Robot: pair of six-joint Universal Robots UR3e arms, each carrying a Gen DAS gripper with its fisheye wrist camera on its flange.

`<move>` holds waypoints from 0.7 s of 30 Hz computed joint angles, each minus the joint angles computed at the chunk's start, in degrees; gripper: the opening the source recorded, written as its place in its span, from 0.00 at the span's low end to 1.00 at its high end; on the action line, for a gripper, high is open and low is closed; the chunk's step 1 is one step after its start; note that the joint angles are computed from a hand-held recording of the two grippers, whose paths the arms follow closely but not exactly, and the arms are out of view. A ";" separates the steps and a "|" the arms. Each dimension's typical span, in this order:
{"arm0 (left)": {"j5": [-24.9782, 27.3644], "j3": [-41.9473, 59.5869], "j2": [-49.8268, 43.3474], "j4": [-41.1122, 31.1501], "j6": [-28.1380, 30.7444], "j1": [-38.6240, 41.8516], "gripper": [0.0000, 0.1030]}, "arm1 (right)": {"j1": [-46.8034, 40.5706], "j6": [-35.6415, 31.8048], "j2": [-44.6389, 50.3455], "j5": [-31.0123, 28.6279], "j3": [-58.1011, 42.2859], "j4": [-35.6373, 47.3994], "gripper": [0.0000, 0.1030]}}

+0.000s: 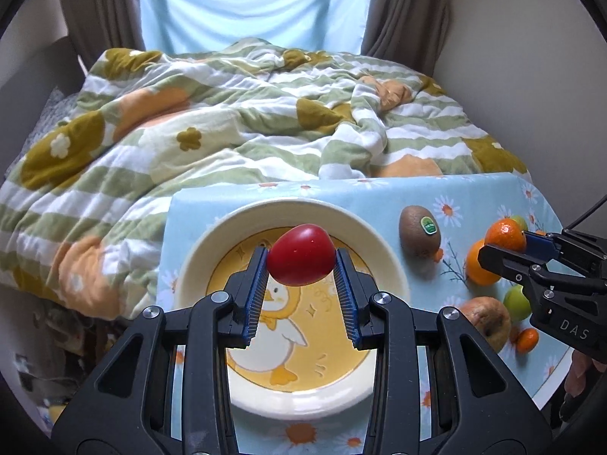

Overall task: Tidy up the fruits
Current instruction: 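Carry the tomato and mandarin over the duck bowl with both tools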

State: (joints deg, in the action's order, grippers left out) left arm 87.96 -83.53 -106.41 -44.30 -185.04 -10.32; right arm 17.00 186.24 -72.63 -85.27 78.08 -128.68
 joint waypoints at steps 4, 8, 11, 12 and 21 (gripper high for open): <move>-2.98 1.25 -4.05 0.92 4.03 2.83 0.40 | 1.46 3.43 4.64 -1.88 -5.16 1.66 0.34; -5.01 3.12 -7.98 1.44 7.07 4.39 0.40 | 2.19 5.84 7.49 -3.41 -8.39 2.98 0.34; -6.06 3.94 -9.93 1.56 8.48 4.84 0.40 | 2.28 7.38 8.41 -4.28 -9.29 3.57 0.34; -6.57 4.09 -10.34 1.56 8.81 5.06 0.40 | 2.21 7.85 8.53 -4.48 -9.34 3.62 0.34; -5.78 5.71 -11.32 -0.17 11.02 4.06 0.62 | 1.99 9.07 8.23 -5.50 -10.71 5.27 0.34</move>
